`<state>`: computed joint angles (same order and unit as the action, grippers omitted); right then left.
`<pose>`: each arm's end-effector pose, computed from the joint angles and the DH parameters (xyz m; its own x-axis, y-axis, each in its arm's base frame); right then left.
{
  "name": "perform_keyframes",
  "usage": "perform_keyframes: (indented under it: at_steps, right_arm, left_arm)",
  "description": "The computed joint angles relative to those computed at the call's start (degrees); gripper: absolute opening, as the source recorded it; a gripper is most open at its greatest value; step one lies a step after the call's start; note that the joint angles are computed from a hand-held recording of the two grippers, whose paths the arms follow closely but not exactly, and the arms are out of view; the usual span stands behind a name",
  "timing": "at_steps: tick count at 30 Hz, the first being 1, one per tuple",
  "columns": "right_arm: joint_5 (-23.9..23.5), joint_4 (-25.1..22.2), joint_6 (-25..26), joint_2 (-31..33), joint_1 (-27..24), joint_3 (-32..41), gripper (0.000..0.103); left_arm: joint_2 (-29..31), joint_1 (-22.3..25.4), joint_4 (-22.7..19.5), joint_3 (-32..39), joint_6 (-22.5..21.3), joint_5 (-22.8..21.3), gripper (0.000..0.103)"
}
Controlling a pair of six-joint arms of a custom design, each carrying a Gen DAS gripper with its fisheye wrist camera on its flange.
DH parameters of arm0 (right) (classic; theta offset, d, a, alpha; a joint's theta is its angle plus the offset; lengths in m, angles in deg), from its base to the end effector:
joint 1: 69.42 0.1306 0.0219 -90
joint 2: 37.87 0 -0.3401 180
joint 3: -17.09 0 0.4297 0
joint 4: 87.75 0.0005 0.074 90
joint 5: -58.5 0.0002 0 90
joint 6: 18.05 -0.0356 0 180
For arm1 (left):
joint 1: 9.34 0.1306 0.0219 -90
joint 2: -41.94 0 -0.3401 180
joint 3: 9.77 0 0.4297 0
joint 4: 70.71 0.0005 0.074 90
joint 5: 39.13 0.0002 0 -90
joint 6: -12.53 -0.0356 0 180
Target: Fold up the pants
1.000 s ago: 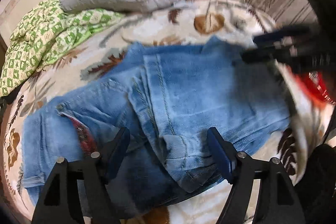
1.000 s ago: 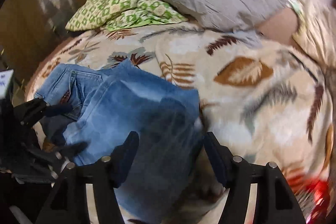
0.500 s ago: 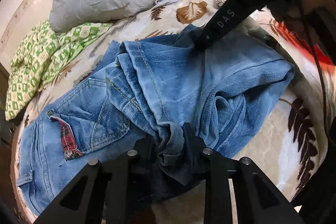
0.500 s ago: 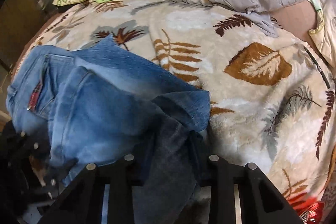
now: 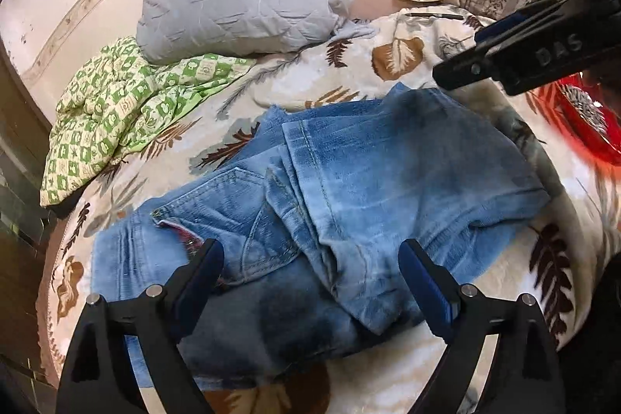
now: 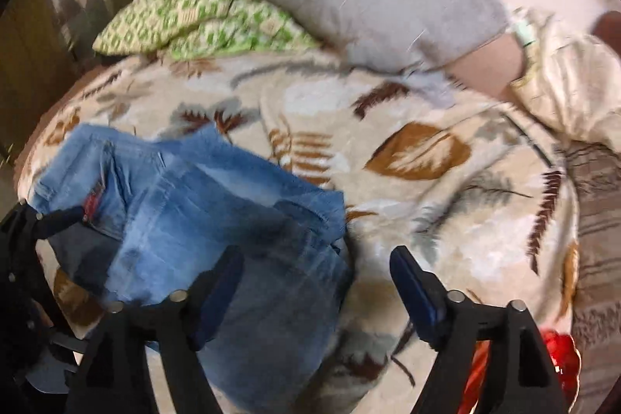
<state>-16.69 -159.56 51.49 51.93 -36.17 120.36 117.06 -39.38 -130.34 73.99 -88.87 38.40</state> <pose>0.4195 0.2636 0.4784 -0.8130 -0.1289 -0.5678 -0.1427 0.9896 -0.0204 0.3738 -0.2079 0.4392 -0.5860 0.5618 -0.5839 0.4968 0.8184 0.2889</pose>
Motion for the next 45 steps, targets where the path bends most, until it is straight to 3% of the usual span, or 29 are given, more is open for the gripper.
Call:
perform_keyframes:
  at_steps: [5, 9, 15, 18, 23, 27, 31, 36, 41, 45]
  right_arm:
    - [2.8, -0.6, -2.1, -0.5, 4.2, 1.2, 0.081]
    - [5.3, -2.8, -2.2, 2.7, 7.8, 5.4, 0.081]
    - [4.0, -2.8, -1.1, 9.3, 11.7, 13.4, 0.081]
    - [2.8, -1.3, 0.2, 11.2, 13.7, 15.1, 0.081]
    - [1.7, 1.6, 1.5, 11.8, 17.1, 13.7, 0.081]
    - [4.1, 4.4, 3.3, 12.3, 20.5, 11.8, 0.081]
    - [8.6, 2.8, 4.6, 16.8, 23.1, 16.0, 0.081]
    - [11.7, 0.4, 5.4, 22.2, 24.4, 22.3, 0.081]
    - [10.6, -1.3, 4.7, 25.7, 24.1, 26.9, 0.081]
    - [10.2, -1.7, 4.5, 27.0, 24.1, 28.3, 0.081]
  left_arm:
    - [-3.7, 3.9, -1.1, -1.4, -0.8, 2.0, 0.092]
    - [-8.6, 11.0, -3.0, -3.0, -0.8, 4.1, 0.092]
    - [-10.5, 23.8, -7.2, -2.8, 0.7, 11.5, 0.092]
    - [-10.7, 26.8, -8.3, -3.2, 0.1, 13.8, 0.092]
    - [-8.2, 30.1, -7.4, -1.2, -2.8, 16.9, 0.092]
    - [-1.2, 33.1, -8.9, 4.8, -4.7, 20.8, 0.092]
    - [5.5, 34.3, -9.9, 10.8, -4.8, 23.0, 0.092]
    - [9.4, 33.4, -9.7, 14.5, -6.4, 21.9, 0.092]
    - [11.3, 33.0, -10.0, 15.6, -7.6, 22.1, 0.092]
    - [12.9, 33.7, -11.1, 17.0, -7.9, 25.1, 0.092]
